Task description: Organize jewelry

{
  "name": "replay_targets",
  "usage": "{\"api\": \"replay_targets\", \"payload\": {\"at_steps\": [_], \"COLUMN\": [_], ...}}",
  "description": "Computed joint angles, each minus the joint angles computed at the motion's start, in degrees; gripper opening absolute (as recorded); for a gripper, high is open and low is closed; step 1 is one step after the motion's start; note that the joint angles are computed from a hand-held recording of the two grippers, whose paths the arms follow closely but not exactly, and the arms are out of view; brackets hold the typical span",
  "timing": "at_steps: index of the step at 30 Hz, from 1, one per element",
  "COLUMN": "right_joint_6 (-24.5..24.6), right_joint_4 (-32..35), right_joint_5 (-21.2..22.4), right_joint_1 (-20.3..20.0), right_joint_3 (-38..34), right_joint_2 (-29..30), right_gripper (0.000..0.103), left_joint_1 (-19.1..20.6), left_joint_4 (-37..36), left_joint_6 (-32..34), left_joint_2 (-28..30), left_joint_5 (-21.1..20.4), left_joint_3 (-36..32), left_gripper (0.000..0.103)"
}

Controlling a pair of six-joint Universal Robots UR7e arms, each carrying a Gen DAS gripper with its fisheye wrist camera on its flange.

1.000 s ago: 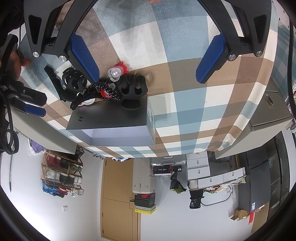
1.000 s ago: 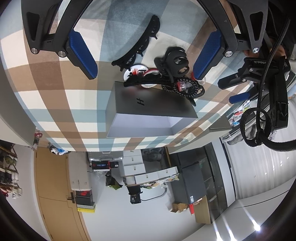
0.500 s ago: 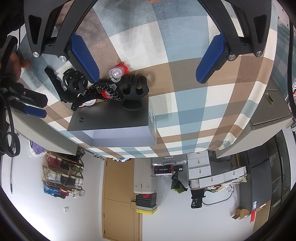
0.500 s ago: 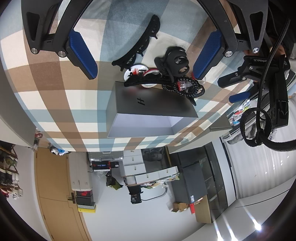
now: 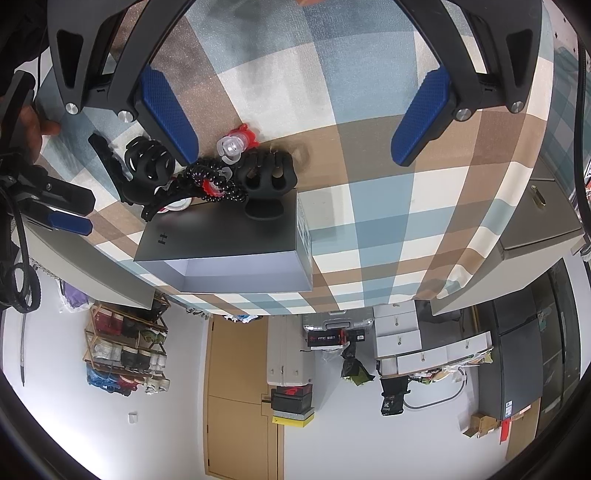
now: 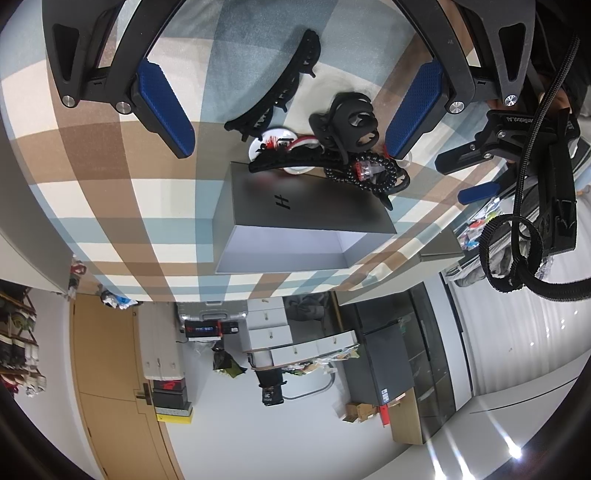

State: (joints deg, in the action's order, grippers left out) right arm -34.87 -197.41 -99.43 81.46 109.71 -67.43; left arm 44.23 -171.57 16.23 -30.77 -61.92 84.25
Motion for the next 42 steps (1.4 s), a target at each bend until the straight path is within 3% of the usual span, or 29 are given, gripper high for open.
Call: {"api": "replay_targets", "payload": {"at_steps": [11, 14, 18, 23, 31, 39, 42], "right_joint_6": [4.37, 6.40, 9.71, 5.54, 8.06, 6.32, 5.84], "right_joint_4": [0.66, 1.71, 6.78, 5.58, 12.74, 11.28, 10.06], "right_joint_5": [-4.65, -8.27, -10.01, -13.97, -15.56, -18.20, -20.00], "right_joint_1": [0.86, 1.49, 1.35, 2.89, 2.51, 3.47, 3.86], "right_joint_3": [-0.85, -1.30, -1.56, -1.19, -3.03, -3.68, -4.01], "right_joint_2": [-0.28, -0.41, -1.44, 0.08, 0.67, 2.21, 2.92], "right_gripper": [0.103, 0.103, 0.103, 0.102, 0.058, 0.049, 0.037], "left_joint_1": [-0.02, -0.10, -0.12, -0.04, 0.18, 0.25, 0.47], "left_joint_4": [-0.44, -0.73, -0.94, -0.73, -0.68, 0.93, 2.63], "left_joint_6": [0.14, 0.06, 0.19, 0.30, 0.24, 0.37, 0.57], "left_joint_2": [-0.05, -0.03, -0.13, -0.21, -0.50, -0.43, -0.63], "left_joint_5": [0.07, 0.35, 0.29, -0.24, -1.42, -2.86, -4.50], "left_joint_3": [0.29, 0.40, 0.51, 0.38, 0.42, -0.31, -0.54], "left_gripper": [0.102, 0.102, 0.102, 0.102, 0.102, 0.101, 0.101]}}
